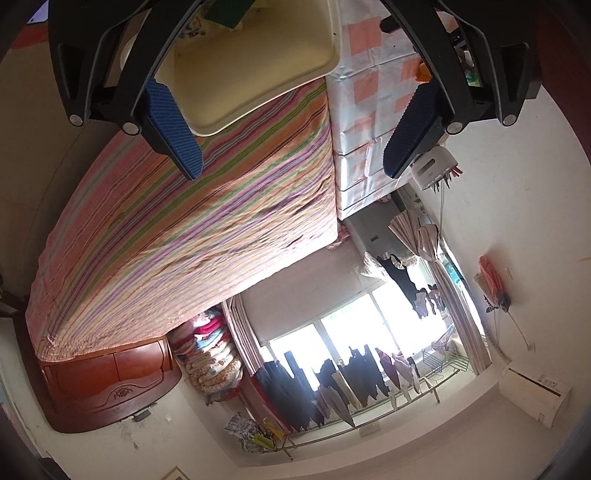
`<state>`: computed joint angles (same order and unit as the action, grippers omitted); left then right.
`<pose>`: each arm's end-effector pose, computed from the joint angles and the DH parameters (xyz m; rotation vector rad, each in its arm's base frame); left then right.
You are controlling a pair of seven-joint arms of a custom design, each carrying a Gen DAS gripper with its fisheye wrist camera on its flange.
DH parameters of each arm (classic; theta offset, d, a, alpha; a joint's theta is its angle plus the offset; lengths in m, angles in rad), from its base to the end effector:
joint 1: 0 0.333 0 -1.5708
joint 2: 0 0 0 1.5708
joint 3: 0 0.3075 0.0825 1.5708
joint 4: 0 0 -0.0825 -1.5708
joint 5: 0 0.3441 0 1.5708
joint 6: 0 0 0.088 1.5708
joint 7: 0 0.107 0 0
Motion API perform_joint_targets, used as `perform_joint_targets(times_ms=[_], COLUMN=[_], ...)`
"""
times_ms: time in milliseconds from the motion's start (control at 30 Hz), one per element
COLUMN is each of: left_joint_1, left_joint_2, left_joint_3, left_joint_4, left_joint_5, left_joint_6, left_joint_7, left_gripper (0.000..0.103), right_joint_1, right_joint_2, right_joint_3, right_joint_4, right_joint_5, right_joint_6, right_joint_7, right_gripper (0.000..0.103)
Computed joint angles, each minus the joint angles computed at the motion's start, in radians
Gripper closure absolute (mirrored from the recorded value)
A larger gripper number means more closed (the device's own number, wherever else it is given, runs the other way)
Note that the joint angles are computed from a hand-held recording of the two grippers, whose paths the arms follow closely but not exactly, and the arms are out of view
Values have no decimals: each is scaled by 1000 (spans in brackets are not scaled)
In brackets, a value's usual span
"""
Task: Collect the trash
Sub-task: 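Move both open tools back toward the bottles and bag on the table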
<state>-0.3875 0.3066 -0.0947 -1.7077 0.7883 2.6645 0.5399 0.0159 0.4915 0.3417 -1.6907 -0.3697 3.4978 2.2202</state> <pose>0.5686 -0.3126 0.4898 -1.7206 1.7688 -0.7829 0.6255 0.2238 0.5076 -1.2810 1.2896 -0.4181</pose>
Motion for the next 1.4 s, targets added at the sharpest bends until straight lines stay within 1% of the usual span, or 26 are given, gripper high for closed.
perform_joint_targets(times_ms=[67,133,167,200,233,300,400,467,533,567,633,700,833,900,967,1067,1133,1267,1333,1400], left_joint_1=[-29,-28,-22,-13,-6,9,43,71,106,121,144,169,223,252,280,306,319,331,335,340], left_joint_2=[-64,-122,-156,-183,-210,-264,-330,-366,-403,-421,-456,-491,-554,-580,-603,-622,-641,-680,-700,-723], left_joint_3=[62,95,110,112,111,97,62,41,32,23,-9,-43,-93,-104,-110,-124,-136,-167,-169,-162], left_joint_4=[-77,-141,-174,-197,-220,-267,-339,-377,-416,-432,-465,-497,-554,-579,-603,-618,-633,-664,-683,-704], left_joint_5=[166,352,463,538,619,765,860,855,828,810,774,768,757,767,786,778,777,745,722,692], left_joint_6=[32,73,98,99,84,21,-87,-130,-130,-149,-233,-312,-383,-360,-324,-314,-333,-418,-445,-450], left_joint_7=[-209,-436,-572,-665,-761,-932,-1057,-1072,-1074,-1073,-1070,-1093,-1136,-1176,-1227,-1242,-1250,-1220,-1209,-1196], left_gripper=[34,33,24,18,10,9,8,8,8,8,8,8,8,8,8,8,8,8,8,8], right_joint_1=[-4,16,31,33,37,42,37,70,69,77,93,89,105,141,147,169,184,199,203,206], right_joint_2=[23,39,48,57,68,89,131,139,155,159,167,178,189,184,188,188,192,195,200,209], right_joint_3=[33,42,46,60,80,117,193,187,226,230,238,270,293,261,264,249,240,242,249,257], right_joint_4=[36,68,82,94,110,137,189,206,221,227,239,245,259,263,267,271,282,290,295,307], right_joint_5=[-19,-11,-4,-4,-6,-6,-9,9,13,20,32,35,61,87,103,140,163,205,226,246], right_joint_6=[-31,-61,-66,-74,-88,-110,-154,-160,-169,-169,-172,-175,-186,-189,-200,-212,-223,-238,-248,-263], right_joint_7=[0,-24,-42,-59,-79,-118,-182,-216,-258,-276,-313,-356,-426,-451,-482,-518,-542,-594,-620,-648], right_gripper=[6,6,6,6,6,6,6,6,6,6,6,6,6,6,6,6,6,6,6,6])
